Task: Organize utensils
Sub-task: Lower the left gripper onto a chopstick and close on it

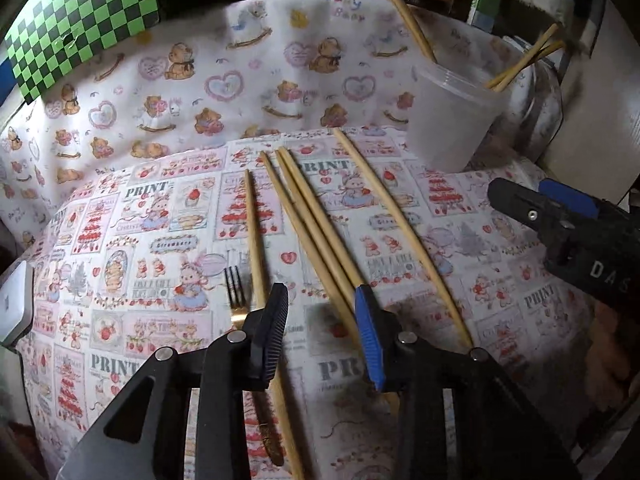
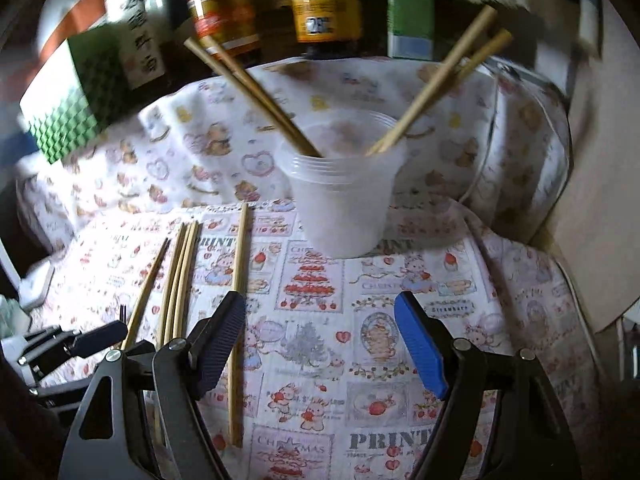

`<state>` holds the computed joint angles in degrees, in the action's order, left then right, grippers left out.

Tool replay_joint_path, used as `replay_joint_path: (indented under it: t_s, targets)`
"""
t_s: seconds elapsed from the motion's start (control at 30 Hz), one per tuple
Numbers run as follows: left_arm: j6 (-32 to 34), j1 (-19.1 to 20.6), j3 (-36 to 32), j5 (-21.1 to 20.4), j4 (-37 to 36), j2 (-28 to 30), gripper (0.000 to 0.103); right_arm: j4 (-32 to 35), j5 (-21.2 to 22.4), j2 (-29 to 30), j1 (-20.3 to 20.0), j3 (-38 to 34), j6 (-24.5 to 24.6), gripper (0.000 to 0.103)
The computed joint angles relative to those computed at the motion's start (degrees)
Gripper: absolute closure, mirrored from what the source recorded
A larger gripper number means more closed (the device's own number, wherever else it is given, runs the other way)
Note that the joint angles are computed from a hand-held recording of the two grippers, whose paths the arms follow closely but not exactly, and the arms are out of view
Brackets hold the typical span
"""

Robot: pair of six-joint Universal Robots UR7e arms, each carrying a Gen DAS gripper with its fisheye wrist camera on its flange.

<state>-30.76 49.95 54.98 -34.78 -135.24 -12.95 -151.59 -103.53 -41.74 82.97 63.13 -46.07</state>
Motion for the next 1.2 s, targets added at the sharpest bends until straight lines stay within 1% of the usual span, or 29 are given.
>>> replay_joint_path:
  t_s: [0.1,0.2,0.27,0.33,0.4,0.47,0.53,0.6,0.77,0.87,0.93,0.97,1.2]
  targets:
    - [0.0,0.2,0.7,-1.8,1.3,-1.2,0.073,-1.2,0.3,-0.3,0.0,0.6,0.1,0.024]
    - [-0.3,0.4,0.5,-4.1,2.5,-1.4,0.073,-2.5,-1.0,0.2,0.2,0.5,-1.2,0.024]
    - [-1.1,0.6,-0.1,-5.5,3.7,-1.2,0.075,-2.4,-1.6,0.5,0.2,0.2,-1.0,0.024]
    - [-1.3,0.3,-0.6,-4.8,5.1,-0.9,0.075,-0.6,-1.9,0.9,0.2,-0.8,-0.3,0.024]
    - [-2.0,-0.1,-1.4,-2.9,7.3,-0.4,0.075,0.8,-2.0,1.1,0.1,-1.5,0.6,0.024]
    - [-2.4,-0.4,-1.3,-1.2,7.5,-0.2,0.075,1.5,-2.2,1.3,0.1,-2.0,1.2,0.024]
    - [-3.5,-0.3,-0.4,-0.3,7.5,-0.7,0.075,1.5,-2.2,1.4,0.1,-2.0,0.9,0.024]
    - [-6.1,-0.1,-0.5,0.4,9.7,-0.8,0.075,0.3,-2.0,1.3,0.1,-1.3,0.9,0.024]
    - [-9.2,0.9,2.1,0.0,8.9,-2.6,0.078,1.1,-1.9,0.8,0.3,-0.4,0.0,0.024]
    - [-9.0,1.0,3.5,-0.7,6.7,-3.5,0.082,0.8,-1.9,0.7,0.4,-0.1,-0.3,0.024]
    - [-8.7,1.1,3.9,-1.3,6.4,-3.8,0.092,0.9,-2.0,0.7,0.4,-0.1,-0.5,0.024]
    - [-8.7,1.1,3.8,-1.7,6.6,-3.8,0.093,0.9,-2.0,0.7,0.4,-0.1,-0.3,0.024]
    - [-10.1,2.1,2.5,-3.3,9.4,-3.3,0.094,1.0,-2.7,1.2,0.4,-0.9,0.0,0.024]
